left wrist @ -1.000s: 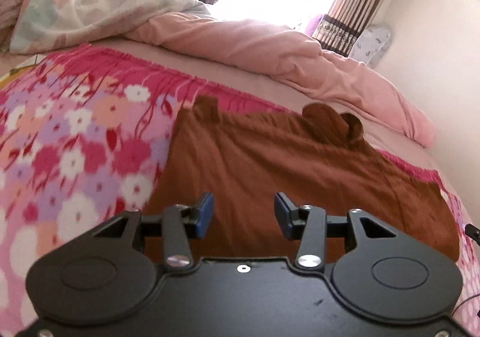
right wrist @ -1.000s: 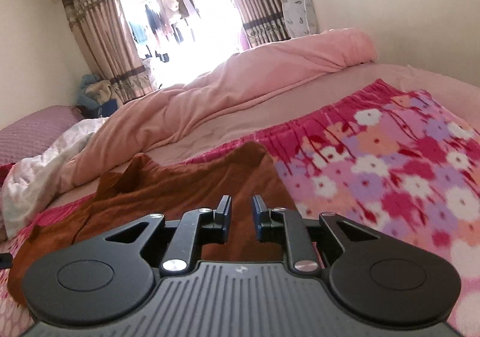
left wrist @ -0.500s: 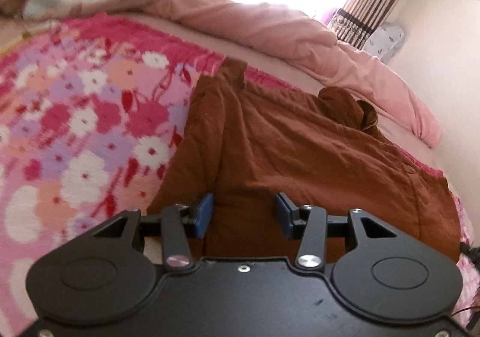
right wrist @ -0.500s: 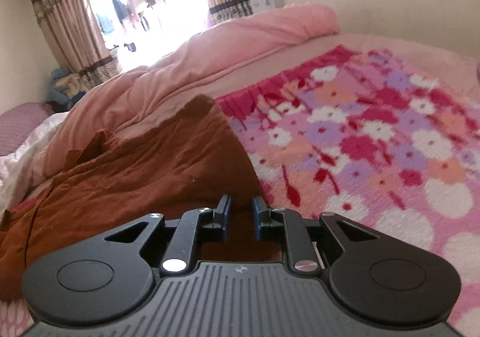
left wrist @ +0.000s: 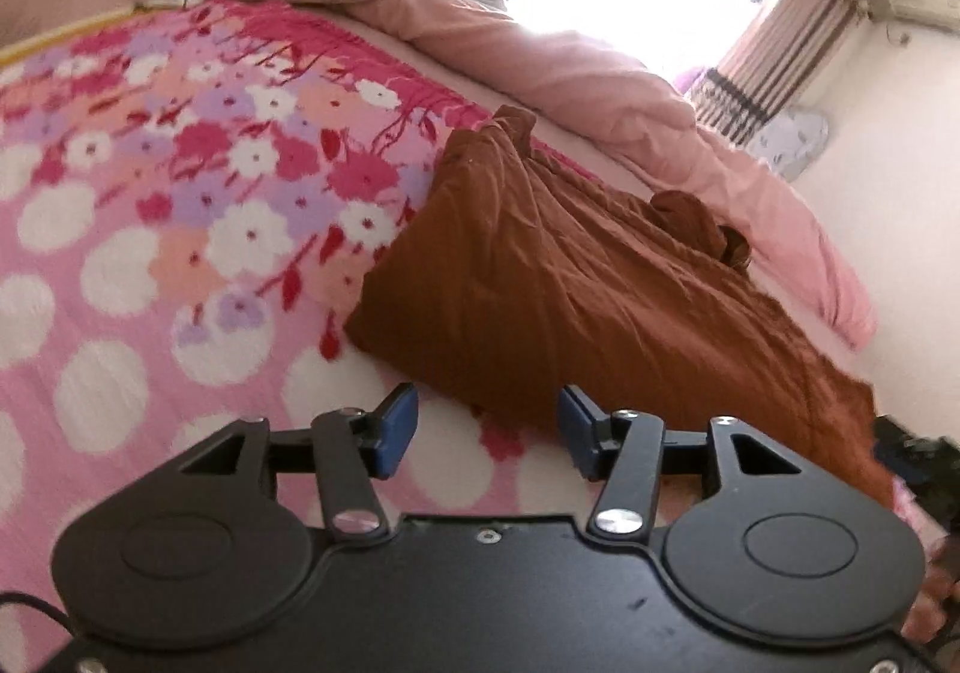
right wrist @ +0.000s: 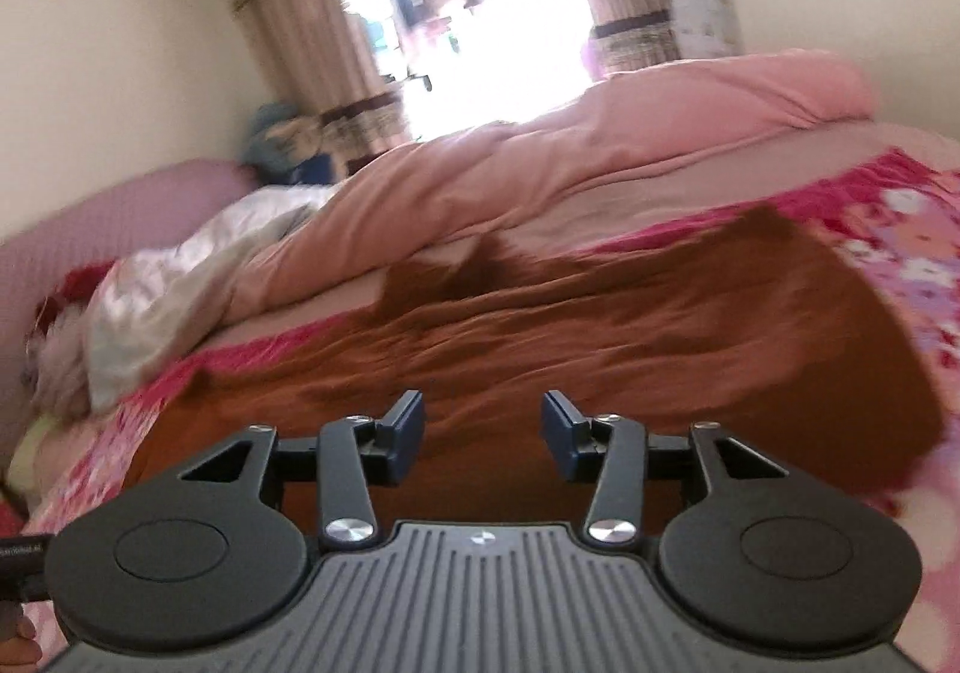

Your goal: Fold large clothes

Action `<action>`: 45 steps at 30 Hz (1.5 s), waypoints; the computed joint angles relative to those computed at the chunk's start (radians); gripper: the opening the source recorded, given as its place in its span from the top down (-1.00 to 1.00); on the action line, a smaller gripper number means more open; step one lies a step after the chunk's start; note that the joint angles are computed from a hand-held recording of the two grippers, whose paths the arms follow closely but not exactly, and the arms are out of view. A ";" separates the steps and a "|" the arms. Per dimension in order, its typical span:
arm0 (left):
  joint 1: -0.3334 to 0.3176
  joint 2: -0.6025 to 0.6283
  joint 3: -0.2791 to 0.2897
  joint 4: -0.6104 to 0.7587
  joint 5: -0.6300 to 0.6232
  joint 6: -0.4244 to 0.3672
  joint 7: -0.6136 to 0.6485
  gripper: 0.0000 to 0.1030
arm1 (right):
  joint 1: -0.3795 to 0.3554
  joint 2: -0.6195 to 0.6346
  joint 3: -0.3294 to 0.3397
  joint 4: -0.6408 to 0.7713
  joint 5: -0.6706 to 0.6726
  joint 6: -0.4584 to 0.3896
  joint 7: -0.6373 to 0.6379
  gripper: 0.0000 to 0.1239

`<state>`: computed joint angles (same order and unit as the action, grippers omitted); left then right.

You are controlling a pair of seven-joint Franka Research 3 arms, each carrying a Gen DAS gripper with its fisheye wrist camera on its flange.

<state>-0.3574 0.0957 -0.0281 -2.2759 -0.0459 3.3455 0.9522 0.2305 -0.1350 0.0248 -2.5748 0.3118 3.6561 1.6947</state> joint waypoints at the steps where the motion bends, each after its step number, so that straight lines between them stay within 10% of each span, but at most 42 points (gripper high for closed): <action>1: 0.025 0.003 -0.023 -0.004 0.011 0.012 -0.023 -0.05 | -0.008 0.025 0.054 0.034 0.101 -0.007 -0.092 0.13; 7: 0.262 0.045 -0.207 -0.003 0.233 0.085 -0.273 -0.09 | 0.082 0.157 0.135 0.208 0.570 0.012 -0.539 0.13; 10: 0.278 0.079 -0.204 0.014 0.281 0.124 -0.349 -0.10 | 0.151 0.210 0.120 0.272 0.767 0.052 -0.734 0.12; 14: 0.338 0.135 -0.241 0.069 0.377 0.123 -0.466 -0.11 | 0.171 0.237 0.097 0.283 0.775 0.048 -0.727 0.08; 34: 0.293 0.300 -0.175 0.282 0.383 0.145 -0.551 -0.25 | 0.192 0.233 0.081 0.291 0.801 0.027 -0.732 0.05; 45: 0.159 0.261 -0.068 0.281 0.260 0.092 -0.374 0.16 | 0.192 0.236 0.083 0.287 0.793 0.030 -0.719 0.05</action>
<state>-0.1988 0.3569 -0.0965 -1.9945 0.2136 3.4374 0.5781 0.4224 0.1014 0.1082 -2.2874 1.1044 3.6866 0.9761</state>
